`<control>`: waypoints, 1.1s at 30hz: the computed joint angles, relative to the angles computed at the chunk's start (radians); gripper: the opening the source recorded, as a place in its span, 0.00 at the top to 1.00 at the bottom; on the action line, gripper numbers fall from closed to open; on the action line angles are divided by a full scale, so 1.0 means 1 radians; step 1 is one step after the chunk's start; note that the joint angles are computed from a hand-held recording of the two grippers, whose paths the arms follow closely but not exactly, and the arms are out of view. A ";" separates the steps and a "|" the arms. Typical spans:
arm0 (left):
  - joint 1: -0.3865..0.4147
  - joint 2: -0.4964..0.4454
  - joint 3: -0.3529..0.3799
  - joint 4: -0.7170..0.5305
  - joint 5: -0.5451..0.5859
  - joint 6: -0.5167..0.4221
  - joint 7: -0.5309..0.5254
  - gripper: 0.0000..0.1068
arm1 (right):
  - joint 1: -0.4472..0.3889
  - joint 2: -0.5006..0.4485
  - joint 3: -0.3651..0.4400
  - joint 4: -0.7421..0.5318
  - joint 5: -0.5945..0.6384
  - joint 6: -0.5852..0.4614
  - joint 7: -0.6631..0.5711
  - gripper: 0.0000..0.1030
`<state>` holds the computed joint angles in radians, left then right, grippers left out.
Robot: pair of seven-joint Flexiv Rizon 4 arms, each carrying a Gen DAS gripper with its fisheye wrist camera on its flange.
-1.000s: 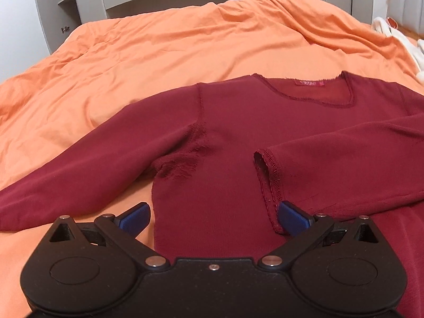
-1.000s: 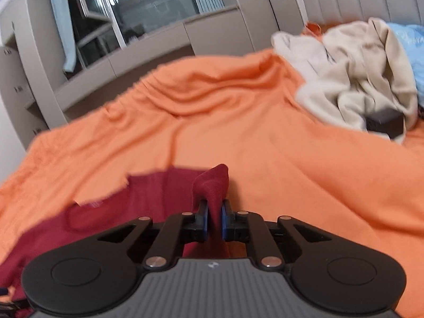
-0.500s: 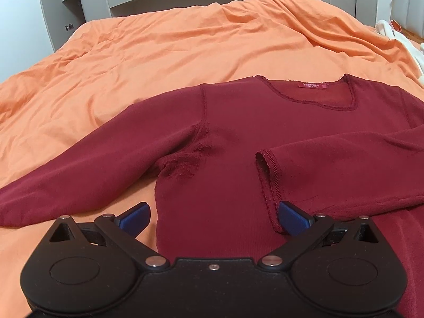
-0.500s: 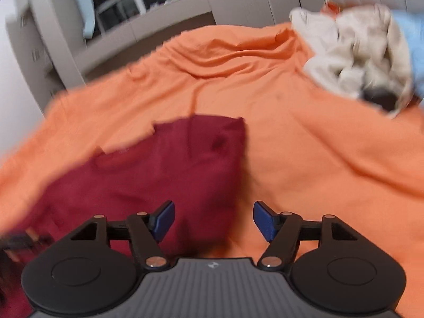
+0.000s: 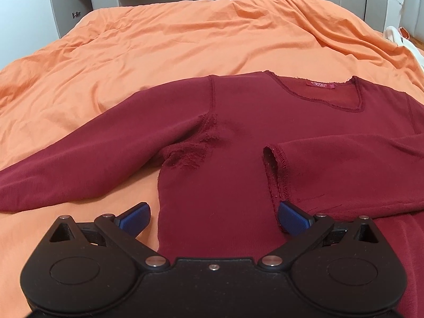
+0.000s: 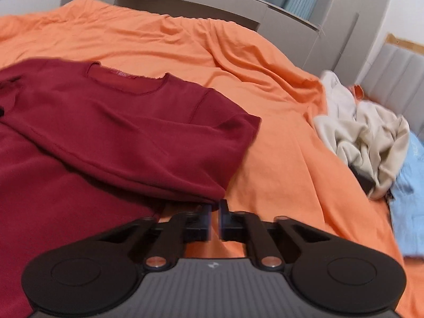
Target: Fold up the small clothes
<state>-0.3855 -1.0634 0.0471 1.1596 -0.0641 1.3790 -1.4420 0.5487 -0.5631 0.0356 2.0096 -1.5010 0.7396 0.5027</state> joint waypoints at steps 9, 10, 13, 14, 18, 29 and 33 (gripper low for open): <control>-0.009 -0.002 0.014 0.000 0.010 0.002 -0.013 0.04 | -0.036 0.054 0.035 0.063 0.043 0.057 0.035 0.93; -0.008 -0.002 0.013 0.000 0.010 0.002 -0.014 0.04 | -0.034 0.074 0.035 0.079 0.036 0.058 0.061 0.90; -0.009 -0.002 0.014 0.001 0.012 0.006 -0.016 0.04 | -0.036 0.128 0.025 0.118 -0.085 0.033 0.237 0.30; -0.010 -0.002 0.015 0.004 0.014 0.013 -0.017 0.04 | -0.037 0.128 0.025 0.115 -0.120 0.012 0.278 0.25; -0.012 0.000 0.018 0.020 0.014 0.042 -0.024 0.04 | -0.048 0.056 0.026 0.036 -0.095 -0.028 0.216 0.31; -0.001 0.015 0.005 0.046 0.002 0.058 -0.020 0.04 | -0.013 0.064 0.009 0.062 0.084 0.001 0.207 0.27; 0.080 0.083 -0.105 0.171 -0.011 0.165 0.033 0.04 | -0.033 0.113 0.009 0.093 -0.118 0.025 0.387 0.02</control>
